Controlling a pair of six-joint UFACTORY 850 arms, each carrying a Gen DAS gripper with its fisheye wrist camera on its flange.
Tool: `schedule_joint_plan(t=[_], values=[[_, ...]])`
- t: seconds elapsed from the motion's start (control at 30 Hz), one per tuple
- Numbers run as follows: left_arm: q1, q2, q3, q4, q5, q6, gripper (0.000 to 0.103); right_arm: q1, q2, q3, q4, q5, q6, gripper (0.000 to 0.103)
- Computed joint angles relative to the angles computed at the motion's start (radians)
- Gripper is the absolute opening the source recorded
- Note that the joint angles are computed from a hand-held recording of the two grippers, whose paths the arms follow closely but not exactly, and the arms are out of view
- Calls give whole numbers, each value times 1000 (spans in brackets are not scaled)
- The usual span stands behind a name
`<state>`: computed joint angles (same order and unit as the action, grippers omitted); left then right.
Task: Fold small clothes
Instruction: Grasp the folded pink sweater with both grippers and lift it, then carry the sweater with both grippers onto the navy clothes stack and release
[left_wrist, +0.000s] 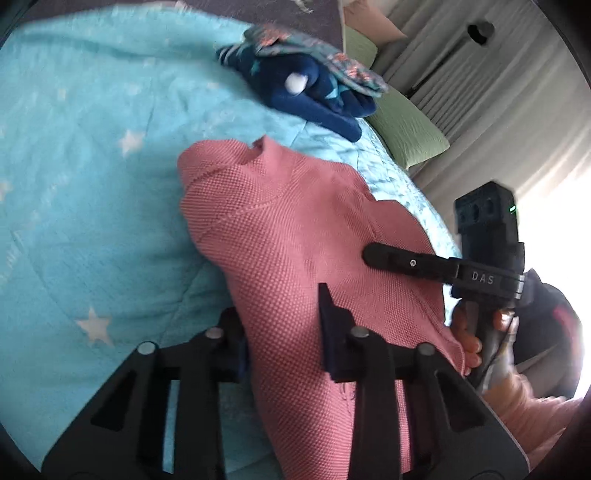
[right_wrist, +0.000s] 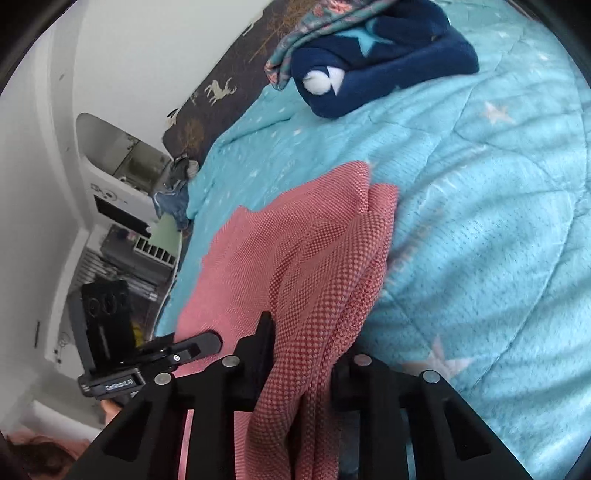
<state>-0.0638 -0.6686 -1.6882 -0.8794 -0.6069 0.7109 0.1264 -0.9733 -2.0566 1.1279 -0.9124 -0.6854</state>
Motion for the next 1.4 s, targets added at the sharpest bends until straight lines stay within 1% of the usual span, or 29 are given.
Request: schedule_joint_plan(t=[0.07, 0.13, 0.3, 0.4, 0.43, 0.5, 0.63, 0.77, 0.9, 1.07, 1.17, 1.27, 1.33, 1.4], values=[[-28, 40, 33, 61, 80, 13, 29, 17, 49, 49, -35, 71, -34, 21], [-45, 76, 61, 83, 129, 31, 28, 39, 108, 103, -67, 153, -73, 21], [-49, 139, 105, 16, 170, 125, 28, 88, 263, 253, -127, 364, -154, 21], [-55, 168, 119, -21, 198, 186, 27, 104, 332, 328, -82, 449, -234, 20], [-57, 171, 117, -31, 204, 204, 27, 102, 360, 360, -38, 469, -286, 20], [-57, 186, 119, -67, 219, 251, 27, 108, 387, 382, 22, 491, -349, 20], [-58, 209, 115, -128, 232, 334, 27, 99, 445, 434, 163, 506, -497, 20], [-68, 224, 113, -207, 259, 449, 27, 106, 464, 425, 204, 541, -544, 20], [-74, 235, 103, -286, 261, 550, 27, 105, 506, 457, 354, 581, -715, 20], [-84, 226, 62, -357, 259, 673, 27, 104, 536, 470, 491, 623, -870, 20], [-89, 200, 7, -326, 246, 658, 27, 95, 544, 469, 600, 636, -991, 20], [-100, 166, -61, -292, 250, 650, 27, 87, 540, 449, 654, 652, -1055, 20], [-103, 127, -133, -258, 238, 624, 27, 80, 524, 410, 643, 664, -1051, 20], [-103, 68, -244, -180, 206, 541, 27, 69, 503, 362, 582, 661, -971, 20]])
